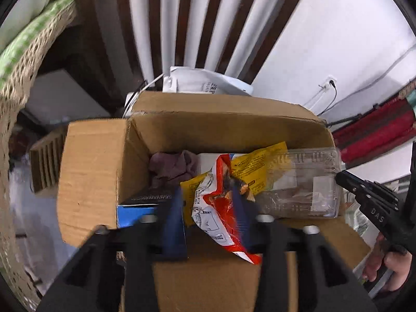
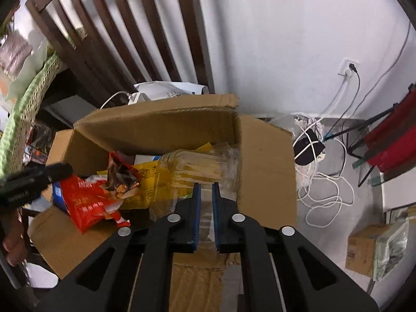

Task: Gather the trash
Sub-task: 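Move both tools back over the table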

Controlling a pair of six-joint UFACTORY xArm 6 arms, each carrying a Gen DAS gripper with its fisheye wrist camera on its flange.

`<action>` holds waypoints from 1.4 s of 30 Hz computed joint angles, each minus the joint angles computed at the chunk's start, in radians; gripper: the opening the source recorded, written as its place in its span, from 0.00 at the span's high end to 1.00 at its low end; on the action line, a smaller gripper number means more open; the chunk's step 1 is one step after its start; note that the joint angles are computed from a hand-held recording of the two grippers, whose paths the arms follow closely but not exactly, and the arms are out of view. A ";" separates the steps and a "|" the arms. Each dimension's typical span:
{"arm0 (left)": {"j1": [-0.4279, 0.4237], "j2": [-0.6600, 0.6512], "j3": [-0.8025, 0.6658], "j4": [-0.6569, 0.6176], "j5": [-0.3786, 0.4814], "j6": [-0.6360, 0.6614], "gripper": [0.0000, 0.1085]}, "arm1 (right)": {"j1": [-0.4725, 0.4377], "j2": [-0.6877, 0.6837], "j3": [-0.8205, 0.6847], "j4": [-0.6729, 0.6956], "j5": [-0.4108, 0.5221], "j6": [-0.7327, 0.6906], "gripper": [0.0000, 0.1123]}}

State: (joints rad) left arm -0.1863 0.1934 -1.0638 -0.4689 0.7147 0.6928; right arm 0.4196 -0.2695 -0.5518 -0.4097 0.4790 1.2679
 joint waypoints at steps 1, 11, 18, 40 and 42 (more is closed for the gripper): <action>0.010 -0.005 -0.006 -0.016 0.022 0.010 0.62 | -0.001 -0.011 0.002 -0.023 0.009 0.026 0.80; 0.070 -0.141 0.020 -0.146 -0.006 0.106 0.50 | 0.070 -0.089 -0.093 -0.279 0.145 0.207 0.66; 0.158 -0.275 0.077 -0.254 0.007 0.208 0.47 | 0.127 -0.047 -0.189 -0.358 0.206 0.236 0.61; 0.764 -0.273 -0.075 -0.422 0.036 0.434 0.36 | 0.363 0.628 -1.097 -0.359 0.124 -0.095 0.41; 0.832 -0.236 -0.119 -0.410 0.068 0.460 0.36 | 0.386 0.710 -1.208 -0.301 0.128 -0.170 0.41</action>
State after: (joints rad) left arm 0.6460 -0.0426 -1.1830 -0.8784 0.7828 1.1528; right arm 0.8056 0.4410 -1.7599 -0.7103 0.6067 1.0978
